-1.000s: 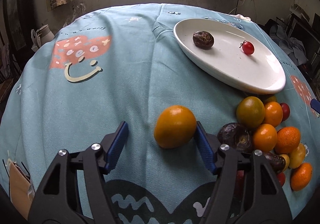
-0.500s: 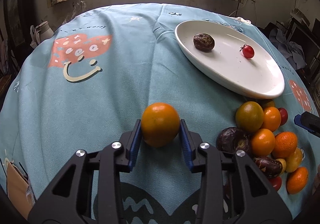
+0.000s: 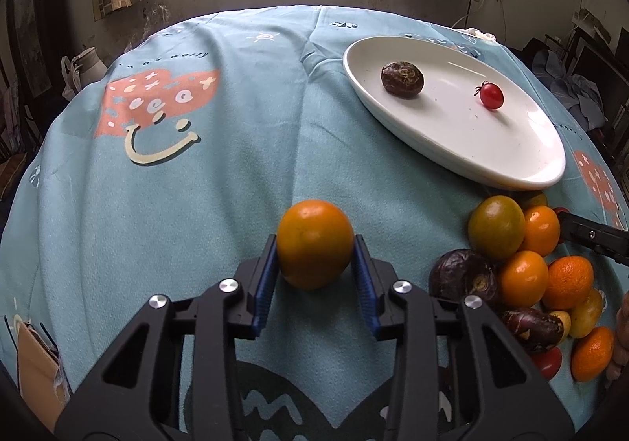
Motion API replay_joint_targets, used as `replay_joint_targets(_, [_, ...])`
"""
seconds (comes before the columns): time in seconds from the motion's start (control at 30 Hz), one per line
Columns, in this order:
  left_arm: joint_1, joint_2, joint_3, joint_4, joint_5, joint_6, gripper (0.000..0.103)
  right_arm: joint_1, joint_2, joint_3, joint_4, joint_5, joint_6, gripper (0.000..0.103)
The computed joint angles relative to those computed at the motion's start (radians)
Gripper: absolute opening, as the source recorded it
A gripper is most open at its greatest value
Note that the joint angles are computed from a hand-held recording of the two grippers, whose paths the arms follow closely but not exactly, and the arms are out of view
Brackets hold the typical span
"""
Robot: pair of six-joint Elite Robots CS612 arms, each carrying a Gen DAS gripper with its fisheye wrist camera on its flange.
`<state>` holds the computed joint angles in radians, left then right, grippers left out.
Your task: Organize fruits
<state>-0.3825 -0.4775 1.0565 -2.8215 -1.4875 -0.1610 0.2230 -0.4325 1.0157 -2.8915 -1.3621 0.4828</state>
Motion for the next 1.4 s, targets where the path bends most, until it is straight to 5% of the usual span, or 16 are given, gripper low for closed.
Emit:
replay_joint_targets(0.33, [0.01,-0.02,0.037,-0.076,-0.056,-0.023,0.037,-0.008,-0.029,0.067,-0.089,0.026,0.031,0.031])
replay_joint_targets(0.57, [-0.007,-0.042,0.04,-0.152,-0.048,-0.001,0.037,-0.001,-0.073,0.136,-0.301,-0.08,0.034,0.031])
replay_joint_targets(0.9, [-0.032,0.073,-0.21,0.023,-0.068,0.024,0.038,0.0,0.048,-0.132,-0.084,-0.099,0.007,0.035])
replay_joint_targets(1.0, [-0.034,0.094,-0.24,0.033,-0.057,0.047,0.055,-0.002,0.061,-0.15,-0.061,-0.138,0.007,0.061])
replay_joint_targets(1.13, [-0.025,0.086,-0.227,0.011,-0.068,0.027,0.061,-0.002,0.042,-0.11,-0.129,-0.139,0.017,0.062])
replay_joint_targets(1.23, [-0.02,0.066,-0.187,-0.034,-0.042,-0.016,0.077,-0.002,0.015,-0.062,-0.155,-0.109,0.026,0.062])
replay_joint_targets(1.4, [-0.018,0.007,-0.056,-0.093,-0.003,-0.026,0.082,-0.006,-0.047,0.073,-0.259,-0.076,0.092,0.062])
